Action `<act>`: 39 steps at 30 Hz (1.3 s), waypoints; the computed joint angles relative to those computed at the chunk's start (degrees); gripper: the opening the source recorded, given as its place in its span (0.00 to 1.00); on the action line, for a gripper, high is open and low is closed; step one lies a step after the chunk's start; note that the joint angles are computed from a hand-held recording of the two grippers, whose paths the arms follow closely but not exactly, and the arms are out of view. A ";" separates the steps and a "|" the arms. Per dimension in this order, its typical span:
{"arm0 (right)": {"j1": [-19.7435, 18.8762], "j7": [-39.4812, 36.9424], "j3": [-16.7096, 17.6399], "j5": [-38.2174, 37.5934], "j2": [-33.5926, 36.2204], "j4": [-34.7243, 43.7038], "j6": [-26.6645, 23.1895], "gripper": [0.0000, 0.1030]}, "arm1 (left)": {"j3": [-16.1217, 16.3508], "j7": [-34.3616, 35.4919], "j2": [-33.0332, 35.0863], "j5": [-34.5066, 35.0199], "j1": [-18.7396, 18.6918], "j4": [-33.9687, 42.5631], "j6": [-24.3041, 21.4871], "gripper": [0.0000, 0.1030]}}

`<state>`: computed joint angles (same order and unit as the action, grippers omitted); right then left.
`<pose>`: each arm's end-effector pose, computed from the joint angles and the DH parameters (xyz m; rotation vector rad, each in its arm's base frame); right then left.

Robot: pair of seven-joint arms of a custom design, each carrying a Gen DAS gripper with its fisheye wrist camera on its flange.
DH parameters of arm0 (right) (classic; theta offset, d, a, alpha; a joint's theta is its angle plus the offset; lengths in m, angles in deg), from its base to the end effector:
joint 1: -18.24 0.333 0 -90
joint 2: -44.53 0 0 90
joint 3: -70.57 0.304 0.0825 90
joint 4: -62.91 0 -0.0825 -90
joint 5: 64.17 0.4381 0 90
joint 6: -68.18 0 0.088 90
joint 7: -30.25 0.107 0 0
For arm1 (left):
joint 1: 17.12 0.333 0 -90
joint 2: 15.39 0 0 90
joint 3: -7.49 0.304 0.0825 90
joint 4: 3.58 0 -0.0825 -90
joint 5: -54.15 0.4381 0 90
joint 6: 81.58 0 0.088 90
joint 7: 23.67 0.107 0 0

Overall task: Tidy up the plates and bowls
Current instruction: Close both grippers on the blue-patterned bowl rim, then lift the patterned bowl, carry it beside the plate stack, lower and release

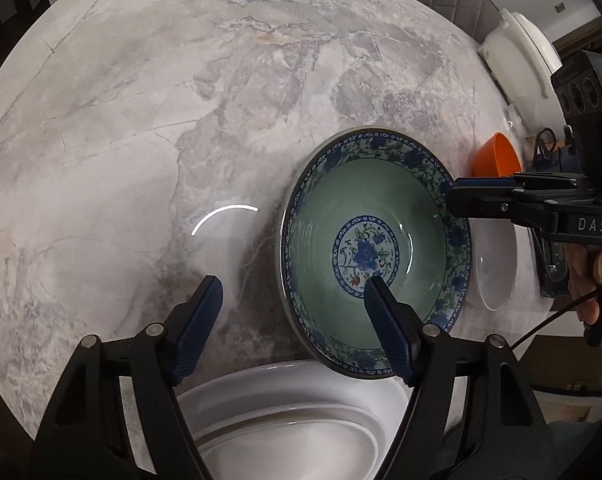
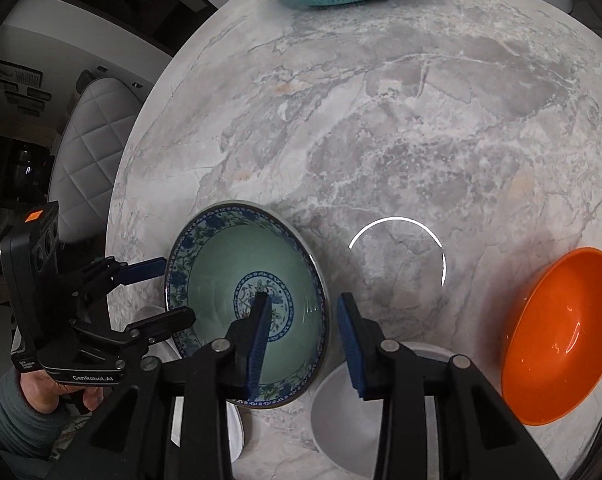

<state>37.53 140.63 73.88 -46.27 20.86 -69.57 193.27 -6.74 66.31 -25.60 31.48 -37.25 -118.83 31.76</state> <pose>0.4659 0.2079 0.5044 -1.8549 2.0641 0.1705 0.4589 -0.3506 0.5200 1.5152 -2.4586 0.4064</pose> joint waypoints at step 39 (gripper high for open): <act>-0.71 7.46 2.59 -6.92 -9.46 -2.15 -7.10 0.12 | -1.82 0.50 0.60 -3.16 -2.56 9.21 -8.65 0.15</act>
<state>36.81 148.09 76.47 -53.19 11.39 -71.72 186.17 -8.55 66.81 -25.00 28.32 -39.81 -109.62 23.11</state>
